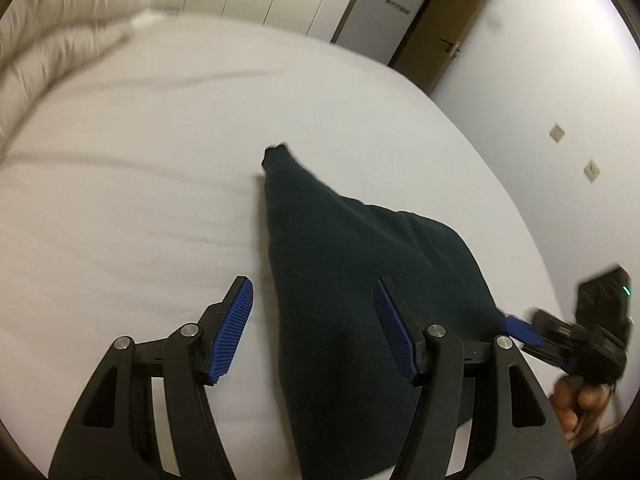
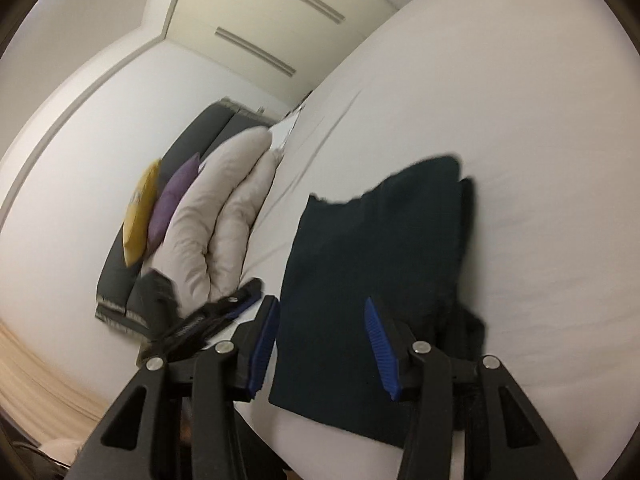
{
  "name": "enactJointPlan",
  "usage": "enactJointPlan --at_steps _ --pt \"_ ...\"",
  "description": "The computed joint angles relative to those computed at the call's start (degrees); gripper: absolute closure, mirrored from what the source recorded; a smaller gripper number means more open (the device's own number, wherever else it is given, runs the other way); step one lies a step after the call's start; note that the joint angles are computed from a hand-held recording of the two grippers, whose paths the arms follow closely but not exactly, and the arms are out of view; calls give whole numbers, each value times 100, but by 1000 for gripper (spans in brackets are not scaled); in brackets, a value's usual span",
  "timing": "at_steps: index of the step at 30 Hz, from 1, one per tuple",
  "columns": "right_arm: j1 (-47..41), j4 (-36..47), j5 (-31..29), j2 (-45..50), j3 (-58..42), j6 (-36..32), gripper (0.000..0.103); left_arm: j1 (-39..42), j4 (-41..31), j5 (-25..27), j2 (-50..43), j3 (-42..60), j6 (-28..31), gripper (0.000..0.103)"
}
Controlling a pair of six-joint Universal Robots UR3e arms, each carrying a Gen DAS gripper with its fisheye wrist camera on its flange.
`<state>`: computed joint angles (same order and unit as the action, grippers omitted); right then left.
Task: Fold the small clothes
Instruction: 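Open both grippers and lift them away from the folded sweater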
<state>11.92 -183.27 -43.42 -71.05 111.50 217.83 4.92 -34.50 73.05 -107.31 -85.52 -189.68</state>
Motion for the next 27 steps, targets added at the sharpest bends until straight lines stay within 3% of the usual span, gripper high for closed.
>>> enactJointPlan --at_steps 1,2,3,5,9,12,14,15,18,19,21,25,27 --pt "20 257 -180 125 34 -4 55 -163 156 226 191 -199 26 39" --pt "-21 111 -195 265 172 122 65 -277 306 388 331 -365 23 37" --pt "-10 -257 -206 386 289 347 81 -381 505 552 502 -587 15 35" --pt "-221 -895 -132 143 955 513 81 -418 1099 877 1110 -1417 144 25" --pt "-239 -61 -1163 -1442 1669 46 51 -846 2185 2012 1770 -2267 109 7" --pt "-387 599 -1666 -2899 2048 -289 51 -1800 3334 3769 1753 -2288 522 0" --pt "-55 1250 -2586 -3682 1855 -519 43 -2304 3688 4608 1625 -2053 891 0" --pt "178 1481 -3065 -3961 1737 -593 35 -2524 3753 4960 1566 -1903 1031 0" --pt "861 1627 -4374 -4450 1364 -698 9 -3000 3301 5599 1639 -1482 1076 0" --pt "1300 1544 -5059 -4387 1144 -712 0 -3217 2600 6050 1638 -1181 823 0" --pt "2062 1379 -6214 -4313 802 -959 0 -3296 1409 6068 1808 -797 493 0" --pt "3501 972 -8141 -3531 -250 -1825 0 -3134 78 5601 2199 -465 -176 0" --pt "3859 730 -8460 -3281 -569 -2122 0 -2946 -602 5155 2407 -364 -482 0"
